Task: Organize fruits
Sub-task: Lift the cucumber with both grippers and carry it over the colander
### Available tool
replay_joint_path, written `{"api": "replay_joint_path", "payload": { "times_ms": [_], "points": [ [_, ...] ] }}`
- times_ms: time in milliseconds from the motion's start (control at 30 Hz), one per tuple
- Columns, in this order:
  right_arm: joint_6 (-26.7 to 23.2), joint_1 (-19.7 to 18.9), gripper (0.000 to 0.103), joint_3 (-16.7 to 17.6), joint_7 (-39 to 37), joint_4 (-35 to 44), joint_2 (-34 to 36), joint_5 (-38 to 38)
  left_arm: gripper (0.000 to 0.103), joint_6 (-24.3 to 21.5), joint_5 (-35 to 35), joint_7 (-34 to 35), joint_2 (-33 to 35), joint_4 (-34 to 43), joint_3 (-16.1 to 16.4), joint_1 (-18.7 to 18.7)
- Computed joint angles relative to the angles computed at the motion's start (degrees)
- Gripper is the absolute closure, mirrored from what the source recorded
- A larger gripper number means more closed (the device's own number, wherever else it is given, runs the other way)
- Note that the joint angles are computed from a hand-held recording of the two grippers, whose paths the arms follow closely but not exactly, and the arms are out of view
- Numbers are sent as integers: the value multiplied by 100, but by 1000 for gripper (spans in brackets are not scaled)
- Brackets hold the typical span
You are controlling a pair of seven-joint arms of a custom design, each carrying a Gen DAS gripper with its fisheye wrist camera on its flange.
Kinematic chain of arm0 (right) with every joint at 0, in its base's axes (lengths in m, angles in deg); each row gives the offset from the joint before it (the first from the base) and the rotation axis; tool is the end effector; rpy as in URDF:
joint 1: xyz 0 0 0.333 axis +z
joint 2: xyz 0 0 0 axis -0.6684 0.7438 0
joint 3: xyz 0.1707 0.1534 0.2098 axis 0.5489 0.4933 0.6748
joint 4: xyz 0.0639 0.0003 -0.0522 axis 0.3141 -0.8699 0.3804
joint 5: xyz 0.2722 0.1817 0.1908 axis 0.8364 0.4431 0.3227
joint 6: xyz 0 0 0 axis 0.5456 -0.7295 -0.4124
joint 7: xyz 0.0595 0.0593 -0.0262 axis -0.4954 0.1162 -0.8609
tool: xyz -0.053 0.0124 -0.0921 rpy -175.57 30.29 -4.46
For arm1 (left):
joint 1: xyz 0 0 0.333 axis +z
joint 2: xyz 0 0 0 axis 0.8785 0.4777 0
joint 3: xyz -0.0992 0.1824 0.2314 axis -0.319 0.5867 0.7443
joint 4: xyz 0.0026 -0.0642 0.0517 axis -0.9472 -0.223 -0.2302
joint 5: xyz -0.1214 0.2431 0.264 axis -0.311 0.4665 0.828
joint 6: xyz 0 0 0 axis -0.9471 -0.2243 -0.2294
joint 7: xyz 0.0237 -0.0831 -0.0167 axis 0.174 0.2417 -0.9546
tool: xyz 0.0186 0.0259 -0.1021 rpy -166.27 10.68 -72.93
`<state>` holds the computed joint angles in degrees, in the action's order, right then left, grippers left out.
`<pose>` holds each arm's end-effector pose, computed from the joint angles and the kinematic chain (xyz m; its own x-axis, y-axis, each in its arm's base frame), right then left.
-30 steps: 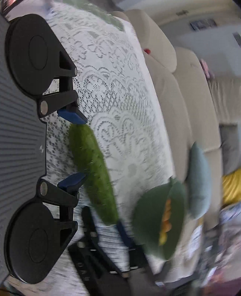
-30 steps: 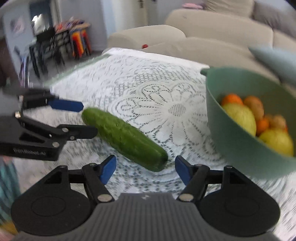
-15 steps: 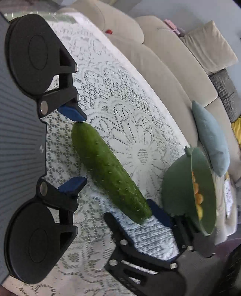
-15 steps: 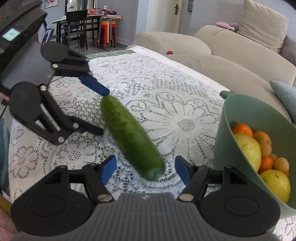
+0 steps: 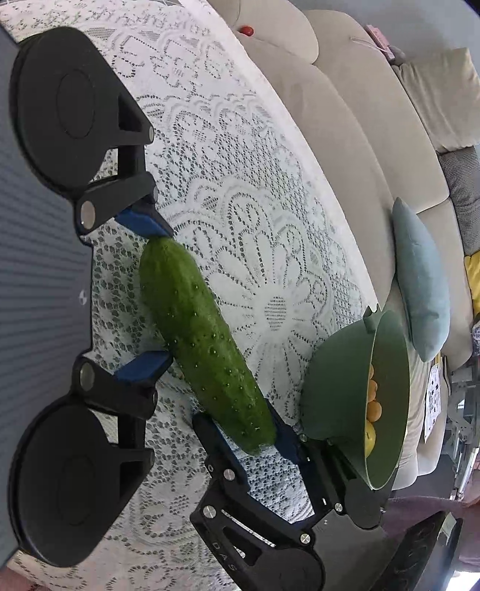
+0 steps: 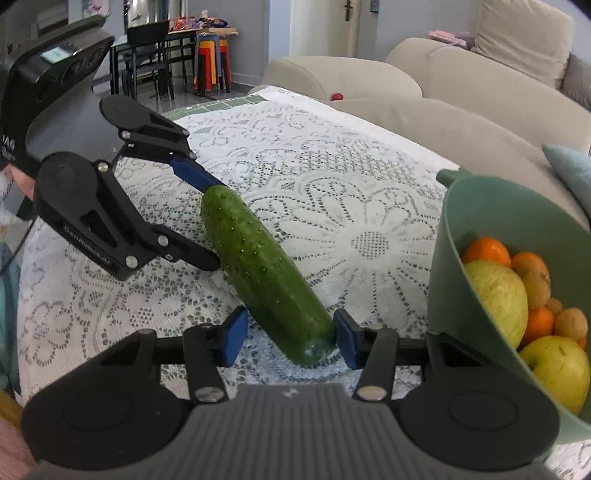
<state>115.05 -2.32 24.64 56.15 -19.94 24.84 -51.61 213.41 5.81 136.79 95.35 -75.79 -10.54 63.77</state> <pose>0.6567 0.4968 0.2344 0.4988 -0.8664 -0.0242 -0.6009 -0.3256 -0.7301 0.7032 -0.2611 0.2571 -0.8160 -0.5486 -0.1822 -0.3163 0.6876 -0.6536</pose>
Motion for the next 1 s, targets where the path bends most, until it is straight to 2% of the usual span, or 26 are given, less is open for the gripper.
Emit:
{"api": "replay_joint_path", "payload": {
  "times_ms": [100, 200, 333, 567, 800, 1000],
  "points": [
    [14, 62, 56, -93, 116, -98, -58, -22, 27, 175, 45, -130, -58, -105, 107, -77],
    [64, 103, 56, -142, 149, -217, -135, -70, 27, 201, 89, -216, -70, -147, 71, -28],
    [126, 121, 56, -157, 108, -297, -192, -115, 27, 204, 85, -245, -115, -263, -91, 137],
    [525, 324, 56, -441, 188, -1036, -653, -222, 28, 638, 274, -352, -238, -607, -345, 371],
    [1061, 757, 56, -1064, 394, -1975, -1215, -232, 28, 808, 545, -587, -430, -749, -501, 461],
    [1555, 1309, 56, -1836, 538, -2715, -1560, -49, 28, 917, 799, -749, -575, -733, -514, 386]
  ]
}}
